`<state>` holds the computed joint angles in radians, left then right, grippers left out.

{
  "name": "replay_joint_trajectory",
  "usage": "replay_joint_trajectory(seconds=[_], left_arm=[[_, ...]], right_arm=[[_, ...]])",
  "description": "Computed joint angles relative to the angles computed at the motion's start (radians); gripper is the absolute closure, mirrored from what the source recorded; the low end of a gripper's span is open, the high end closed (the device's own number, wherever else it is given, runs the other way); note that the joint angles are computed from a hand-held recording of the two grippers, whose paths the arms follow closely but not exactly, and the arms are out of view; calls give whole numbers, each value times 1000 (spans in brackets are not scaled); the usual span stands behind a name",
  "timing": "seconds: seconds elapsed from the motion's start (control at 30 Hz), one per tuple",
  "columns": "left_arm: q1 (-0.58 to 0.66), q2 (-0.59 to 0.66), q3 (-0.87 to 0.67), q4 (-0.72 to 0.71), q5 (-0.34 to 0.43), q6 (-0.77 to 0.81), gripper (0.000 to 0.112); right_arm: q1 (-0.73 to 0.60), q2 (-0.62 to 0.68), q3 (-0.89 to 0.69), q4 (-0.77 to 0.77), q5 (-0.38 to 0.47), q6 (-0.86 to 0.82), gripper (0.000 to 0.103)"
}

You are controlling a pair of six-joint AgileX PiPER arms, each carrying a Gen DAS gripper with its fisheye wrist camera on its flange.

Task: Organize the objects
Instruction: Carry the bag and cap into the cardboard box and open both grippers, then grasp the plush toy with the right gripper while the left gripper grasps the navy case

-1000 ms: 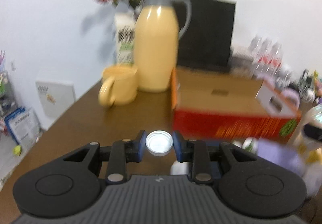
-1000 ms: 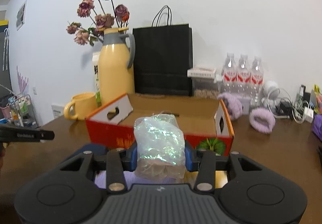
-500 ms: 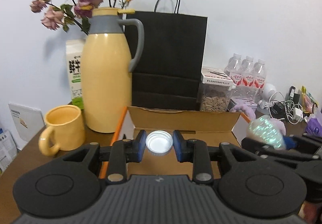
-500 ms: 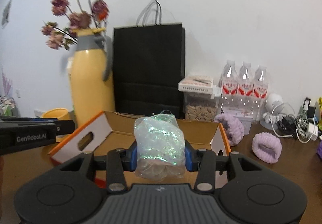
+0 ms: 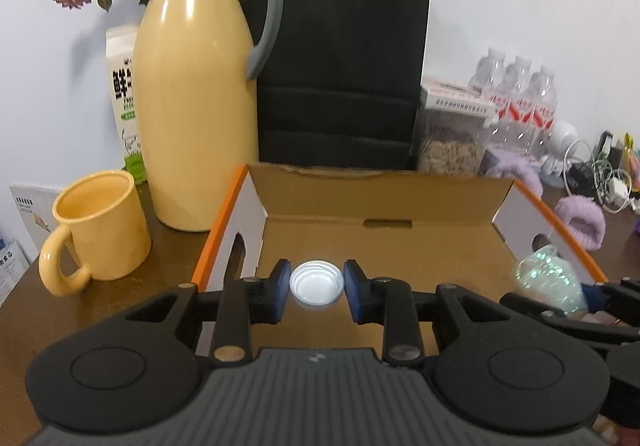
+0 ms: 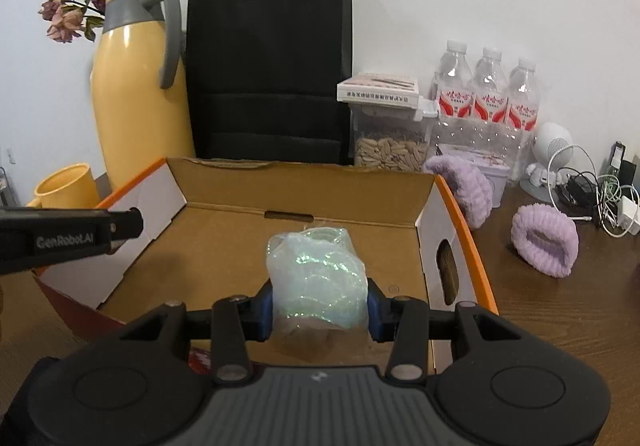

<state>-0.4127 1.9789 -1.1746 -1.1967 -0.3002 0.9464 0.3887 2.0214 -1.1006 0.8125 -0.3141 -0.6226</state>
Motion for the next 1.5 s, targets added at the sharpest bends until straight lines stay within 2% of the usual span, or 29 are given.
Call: replay_joint_trajectory(seconds=[0.03,0.1,0.13,0.17,0.2,0.23,0.33,0.37,0.57,0.77,0.93,1.03,1.33,1.5], left_arm=[[-3,2,1,-14,-4,12,79],[-5,3,2,-23,-9,19,58],[-8,3,7,1,-20,-8,35],[-10,-1,17,42,-32,-51,16],[-13,-5,27,91,-48,-104,9],[-16,-12,41,142,-65,-161,9],[-16,-21,48,167,-65,-193,9],[-18,-21,47,163,-67,-189,9],[-20,-31,50,154,-72,-178,9],[-18,-89,106,266,-85,-304,9],[-33,-173,198,374,-144,-419,9],[-44,-212,243,378,-169,-437,9],[-77,-365,435,415,-239,-488,9],[-89,-443,528,384,-250,-470,9]], right_arm=[[0,1,-1,11,3,-11,56],[6,1,1,45,-1,-47,49],[6,-1,2,44,0,-48,42],[8,-3,5,40,-3,-44,32],[10,-5,8,43,-10,-44,26],[12,-7,11,44,-16,-44,14],[13,-12,14,45,-21,-34,2],[12,-13,15,48,-22,-33,0],[15,-28,28,44,-28,-19,0],[30,-78,81,12,-59,15,0],[50,-161,175,-92,-126,122,0],[64,-210,235,-145,-168,177,0],[130,-351,441,-142,-290,199,0],[149,-425,565,-126,-341,212,0]])
